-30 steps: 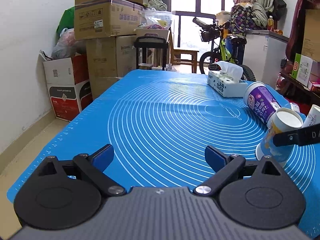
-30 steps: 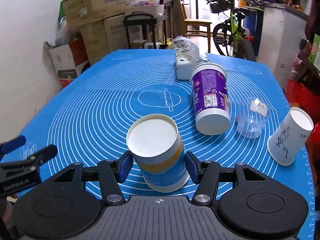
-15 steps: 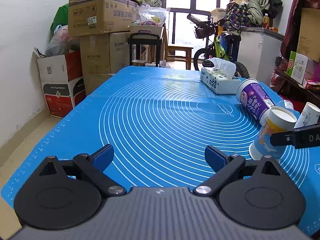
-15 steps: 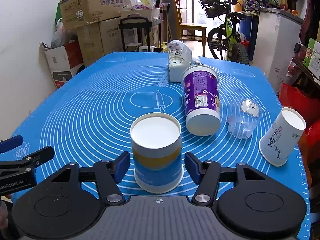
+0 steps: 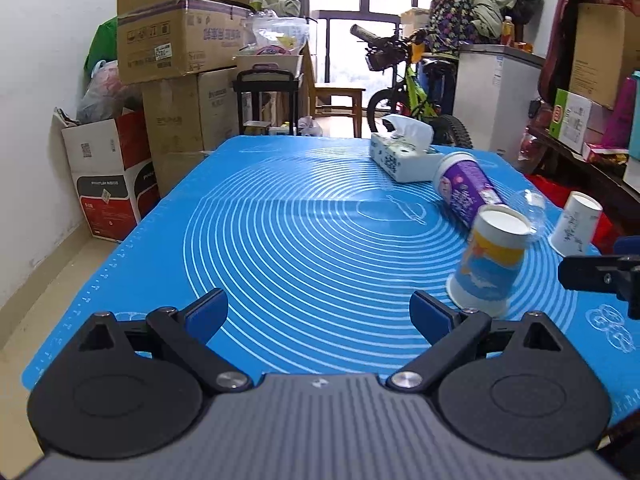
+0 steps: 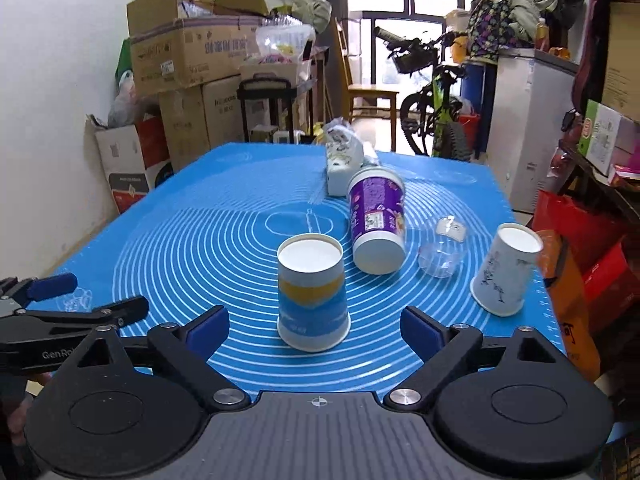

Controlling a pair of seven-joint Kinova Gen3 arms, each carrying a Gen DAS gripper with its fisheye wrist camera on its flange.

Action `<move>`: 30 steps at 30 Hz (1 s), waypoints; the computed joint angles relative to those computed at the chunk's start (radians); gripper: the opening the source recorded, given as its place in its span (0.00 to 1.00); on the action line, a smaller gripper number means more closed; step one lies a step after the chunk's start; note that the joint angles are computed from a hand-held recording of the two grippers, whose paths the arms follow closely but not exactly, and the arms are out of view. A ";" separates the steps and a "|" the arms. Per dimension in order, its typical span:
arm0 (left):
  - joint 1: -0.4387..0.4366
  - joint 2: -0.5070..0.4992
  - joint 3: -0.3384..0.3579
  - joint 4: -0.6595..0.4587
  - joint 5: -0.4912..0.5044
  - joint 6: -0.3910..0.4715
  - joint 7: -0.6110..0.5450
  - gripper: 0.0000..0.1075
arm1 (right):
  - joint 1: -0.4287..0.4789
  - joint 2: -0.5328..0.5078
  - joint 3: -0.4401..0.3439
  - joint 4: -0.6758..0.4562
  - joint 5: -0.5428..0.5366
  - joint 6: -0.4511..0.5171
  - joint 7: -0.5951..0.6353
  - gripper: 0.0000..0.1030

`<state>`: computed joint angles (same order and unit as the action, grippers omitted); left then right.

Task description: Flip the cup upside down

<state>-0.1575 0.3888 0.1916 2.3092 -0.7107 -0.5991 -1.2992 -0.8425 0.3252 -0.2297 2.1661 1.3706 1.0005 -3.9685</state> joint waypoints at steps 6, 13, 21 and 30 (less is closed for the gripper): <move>-0.019 -0.045 0.000 0.041 -0.050 -0.009 0.009 0.90 | -0.061 -0.023 -0.031 0.027 -0.042 0.065 -0.051 0.93; -0.022 -0.082 -0.020 0.084 -0.103 -0.036 0.023 0.90 | -0.109 -0.033 -0.059 0.051 -0.070 0.100 -0.119 0.93; -0.029 -0.103 -0.044 0.119 -0.138 -0.069 0.027 0.90 | -0.153 -0.034 -0.073 0.047 -0.096 0.140 -0.137 0.93; -0.032 -0.115 -0.061 0.132 -0.162 -0.085 0.039 0.90 | -0.181 -0.034 -0.078 0.031 -0.122 0.166 -0.114 0.93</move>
